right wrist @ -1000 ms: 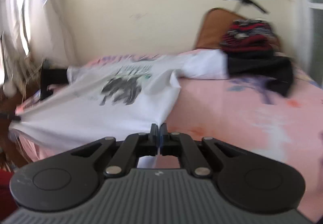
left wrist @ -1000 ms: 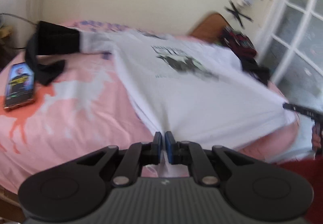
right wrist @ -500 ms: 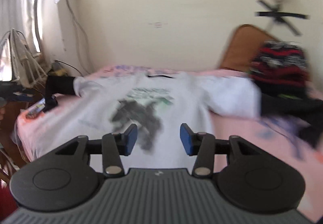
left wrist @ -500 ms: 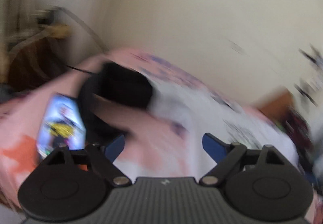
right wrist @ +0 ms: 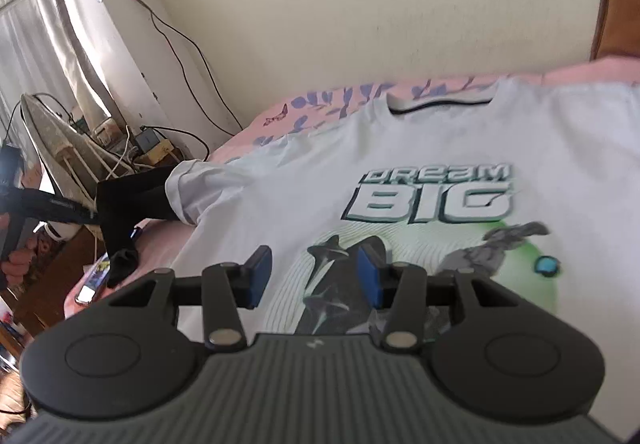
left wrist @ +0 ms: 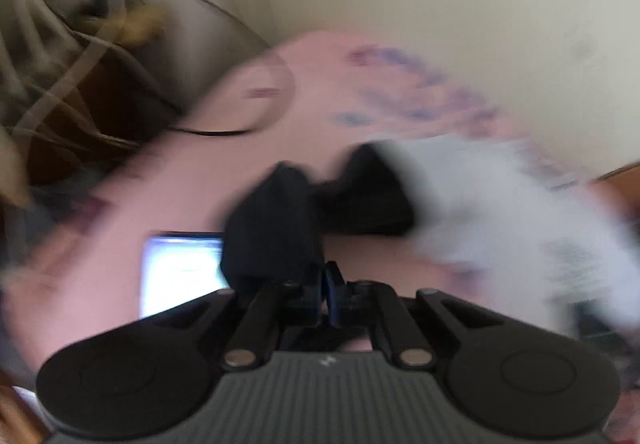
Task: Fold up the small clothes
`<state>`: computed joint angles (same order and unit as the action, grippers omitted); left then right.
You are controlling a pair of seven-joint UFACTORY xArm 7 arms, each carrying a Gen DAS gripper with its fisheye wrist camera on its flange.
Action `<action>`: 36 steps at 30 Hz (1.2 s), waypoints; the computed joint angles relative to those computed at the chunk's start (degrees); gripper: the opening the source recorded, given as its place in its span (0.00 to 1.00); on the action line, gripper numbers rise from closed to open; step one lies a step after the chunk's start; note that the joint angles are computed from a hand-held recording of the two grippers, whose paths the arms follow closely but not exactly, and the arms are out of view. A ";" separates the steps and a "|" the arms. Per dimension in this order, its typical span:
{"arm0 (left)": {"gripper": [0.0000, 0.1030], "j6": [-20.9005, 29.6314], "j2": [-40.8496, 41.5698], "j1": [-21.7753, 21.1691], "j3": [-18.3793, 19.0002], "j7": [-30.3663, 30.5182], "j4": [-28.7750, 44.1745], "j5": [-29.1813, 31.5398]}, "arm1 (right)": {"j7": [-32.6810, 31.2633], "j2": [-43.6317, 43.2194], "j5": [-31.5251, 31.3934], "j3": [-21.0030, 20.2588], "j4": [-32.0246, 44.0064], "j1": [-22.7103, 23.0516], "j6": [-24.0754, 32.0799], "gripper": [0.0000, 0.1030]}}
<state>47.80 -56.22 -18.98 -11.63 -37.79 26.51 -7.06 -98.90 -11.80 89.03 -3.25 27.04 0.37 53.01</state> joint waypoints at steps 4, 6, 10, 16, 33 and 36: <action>0.04 -13.32 9.47 -9.74 0.86 7.25 10.65 -6.27 | 3.43 2.56 -1.14 -0.63 1.86 -0.71 2.40 0.49; 0.05 -20.54 18.63 -13.47 -0.54 11.63 17.83 -7.22 | 4.97 3.15 -1.40 -1.33 2.14 -1.66 5.10 0.49; 0.60 -31.24 37.45 -24.35 2.21 24.29 31.40 -14.23 | 6.65 1.23 -1.79 -2.19 0.74 -3.42 6.28 0.49; 0.75 -32.70 45.14 -18.16 -2.93 21.89 37.22 -9.66 | 5.73 -3.97 -5.03 -6.85 -0.59 -8.52 9.71 0.53; 0.82 -27.85 41.37 -6.52 0.87 3.89 14.73 -3.23 | -19.41 1.46 -5.57 -1.48 4.14 -4.01 -11.42 0.10; 0.17 -29.21 47.13 -5.94 -1.80 3.31 18.95 1.00 | -20.68 -0.86 -4.06 -1.47 4.13 -3.31 -14.23 0.06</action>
<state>18.59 -9.09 -24.92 -13.43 -34.49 45.46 -6.06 -119.58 -12.65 84.97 -4.73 31.17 -2.94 38.78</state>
